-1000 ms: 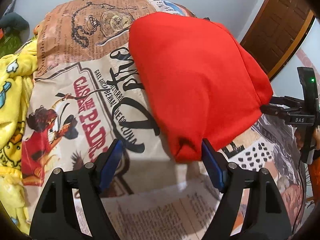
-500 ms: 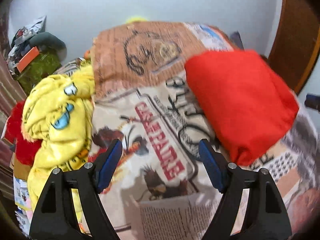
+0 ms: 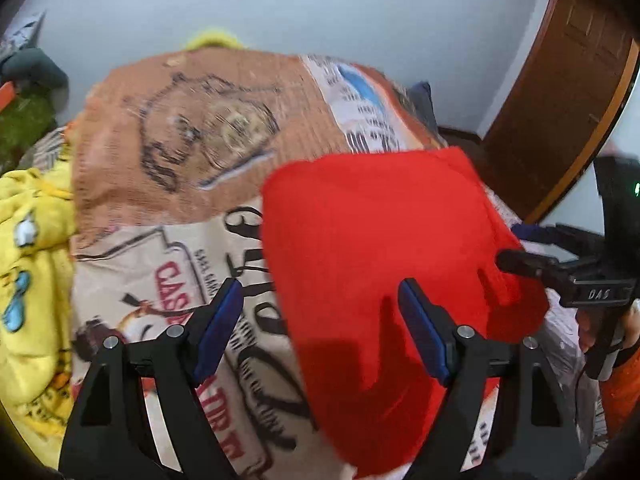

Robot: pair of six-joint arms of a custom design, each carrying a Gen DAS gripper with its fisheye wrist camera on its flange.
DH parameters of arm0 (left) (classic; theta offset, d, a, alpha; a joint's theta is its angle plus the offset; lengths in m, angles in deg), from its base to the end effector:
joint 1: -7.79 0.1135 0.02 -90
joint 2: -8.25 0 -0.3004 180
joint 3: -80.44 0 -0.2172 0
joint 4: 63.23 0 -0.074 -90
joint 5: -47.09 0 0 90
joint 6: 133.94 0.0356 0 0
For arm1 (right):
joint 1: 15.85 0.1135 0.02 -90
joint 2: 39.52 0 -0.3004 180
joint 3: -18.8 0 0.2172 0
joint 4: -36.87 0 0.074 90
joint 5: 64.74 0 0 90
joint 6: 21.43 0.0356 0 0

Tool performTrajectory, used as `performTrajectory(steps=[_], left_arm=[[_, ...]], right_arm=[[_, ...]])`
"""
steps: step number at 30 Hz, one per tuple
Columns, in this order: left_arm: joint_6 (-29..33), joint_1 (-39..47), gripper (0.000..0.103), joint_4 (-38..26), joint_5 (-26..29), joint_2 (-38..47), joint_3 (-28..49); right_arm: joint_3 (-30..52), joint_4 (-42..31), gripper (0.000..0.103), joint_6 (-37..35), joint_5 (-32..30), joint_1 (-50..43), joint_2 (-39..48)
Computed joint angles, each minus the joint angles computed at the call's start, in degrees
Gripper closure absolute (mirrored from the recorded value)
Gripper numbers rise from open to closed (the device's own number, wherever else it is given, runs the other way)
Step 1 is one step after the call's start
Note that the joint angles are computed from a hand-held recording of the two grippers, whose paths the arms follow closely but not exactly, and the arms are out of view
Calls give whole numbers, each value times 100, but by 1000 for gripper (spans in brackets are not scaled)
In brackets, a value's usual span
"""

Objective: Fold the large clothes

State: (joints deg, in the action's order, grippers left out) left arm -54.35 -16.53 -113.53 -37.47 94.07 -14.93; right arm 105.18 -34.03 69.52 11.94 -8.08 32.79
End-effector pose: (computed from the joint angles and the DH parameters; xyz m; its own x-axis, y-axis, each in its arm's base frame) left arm 0.2569 -0.1198 0.3230 -0.7851 0.1574 -0.5990 0.3273 0.9265 -0.1855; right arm 0.1959 0.0350 0.3616 -0.8335 -0.0974 -0.5439 -0.2427 0.9489 0.2019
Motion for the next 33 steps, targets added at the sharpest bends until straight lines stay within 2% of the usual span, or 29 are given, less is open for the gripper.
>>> performTrajectory(steps=[3,7,11,13,18,22,26,29,33], left_arm=[[-81,1,24,220,2,423,56],[-336,335,24,455,481,596,13],[-459,538,24,534,597,551,-35],[-407,688,24,485,980,556,-46],[-561,1034,24,334,2355,754,-236],[-893,1217,21,764,2983,876,-632],[-1202,1371,16,1068,3603,1160,-785],[-1311,1357,14,1239,3778,1368,-785],[-1412,1196,11,1261,3646,1533,-601]], right_arm=[[81,107,19,-77,-12,-109,363],[183,165,19,-200,88,-463,644],[156,111,19,-209,-478,-1129,634],[174,-55,19,-306,-861,-1366,669],[-130,-468,19,-711,-1684,-1601,720],[-460,-420,19,-709,-2151,-1740,710],[-380,-467,17,-722,-2427,-1788,856],[-311,-407,17,-632,-2523,-1686,1001],[-354,-94,16,-380,-2505,-1503,1048]])
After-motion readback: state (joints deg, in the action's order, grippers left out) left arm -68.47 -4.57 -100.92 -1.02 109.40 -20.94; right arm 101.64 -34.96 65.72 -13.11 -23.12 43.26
